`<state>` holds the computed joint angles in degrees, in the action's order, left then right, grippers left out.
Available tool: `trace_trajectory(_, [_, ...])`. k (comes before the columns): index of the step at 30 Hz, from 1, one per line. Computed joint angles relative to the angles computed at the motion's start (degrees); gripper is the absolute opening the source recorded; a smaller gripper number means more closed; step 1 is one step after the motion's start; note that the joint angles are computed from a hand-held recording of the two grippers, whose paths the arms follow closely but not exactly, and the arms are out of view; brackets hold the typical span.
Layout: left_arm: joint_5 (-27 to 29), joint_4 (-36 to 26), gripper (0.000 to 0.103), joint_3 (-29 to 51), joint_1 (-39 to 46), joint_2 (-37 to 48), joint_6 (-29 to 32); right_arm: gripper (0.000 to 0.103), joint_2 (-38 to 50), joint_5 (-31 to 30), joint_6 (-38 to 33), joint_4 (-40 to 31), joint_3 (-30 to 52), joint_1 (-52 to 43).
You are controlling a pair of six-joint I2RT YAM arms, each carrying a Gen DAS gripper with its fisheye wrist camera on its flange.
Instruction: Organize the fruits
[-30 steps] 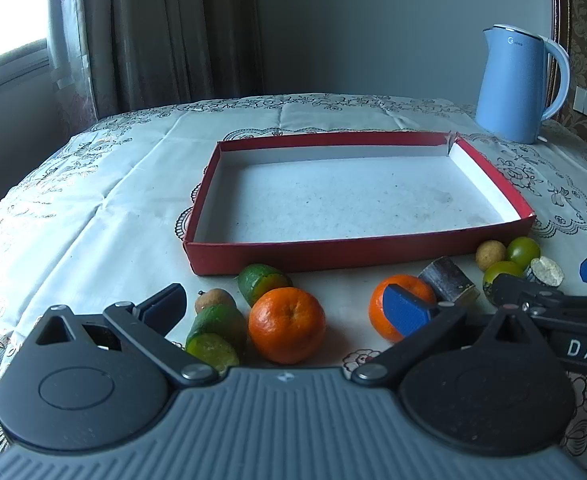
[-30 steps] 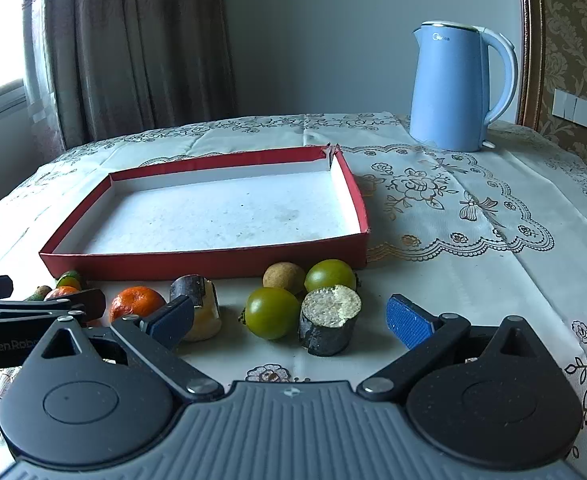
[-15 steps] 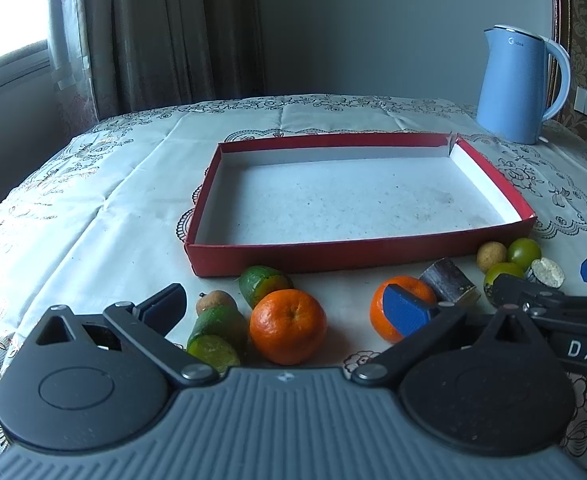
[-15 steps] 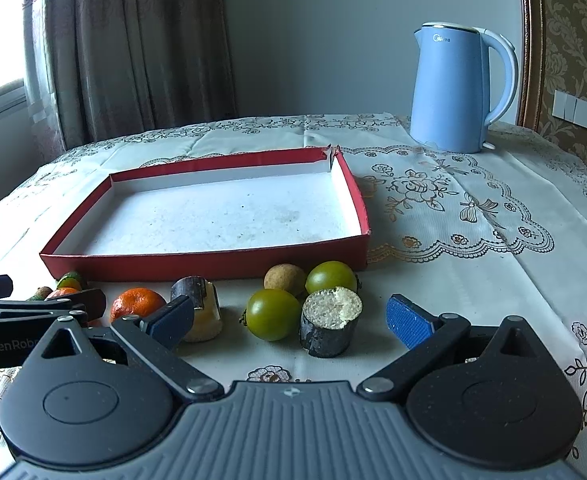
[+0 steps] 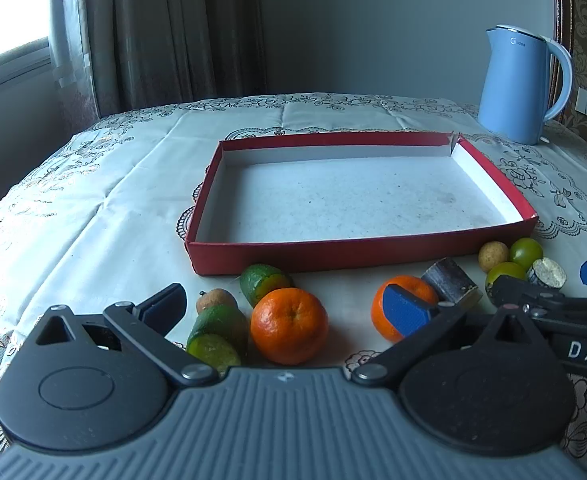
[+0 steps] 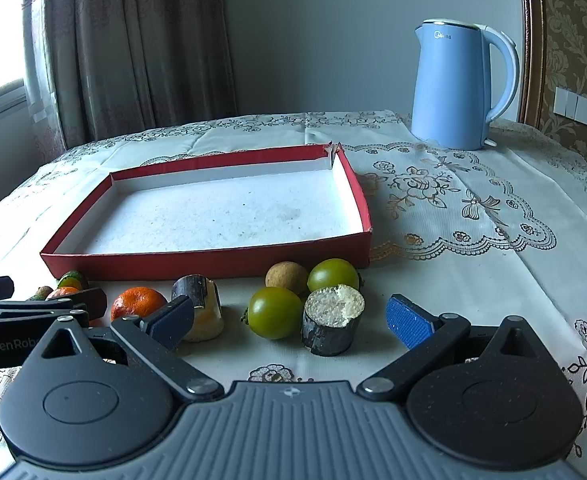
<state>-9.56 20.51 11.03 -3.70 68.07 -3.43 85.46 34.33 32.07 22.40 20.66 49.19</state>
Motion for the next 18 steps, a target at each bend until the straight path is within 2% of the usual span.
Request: trace_trajectory(18, [1.17, 0.44, 0.103, -1.26, 0.40, -1.53, 0.18, 0.103, -0.46, -0.64, 0.04, 0.72, -1.32, 0.17])
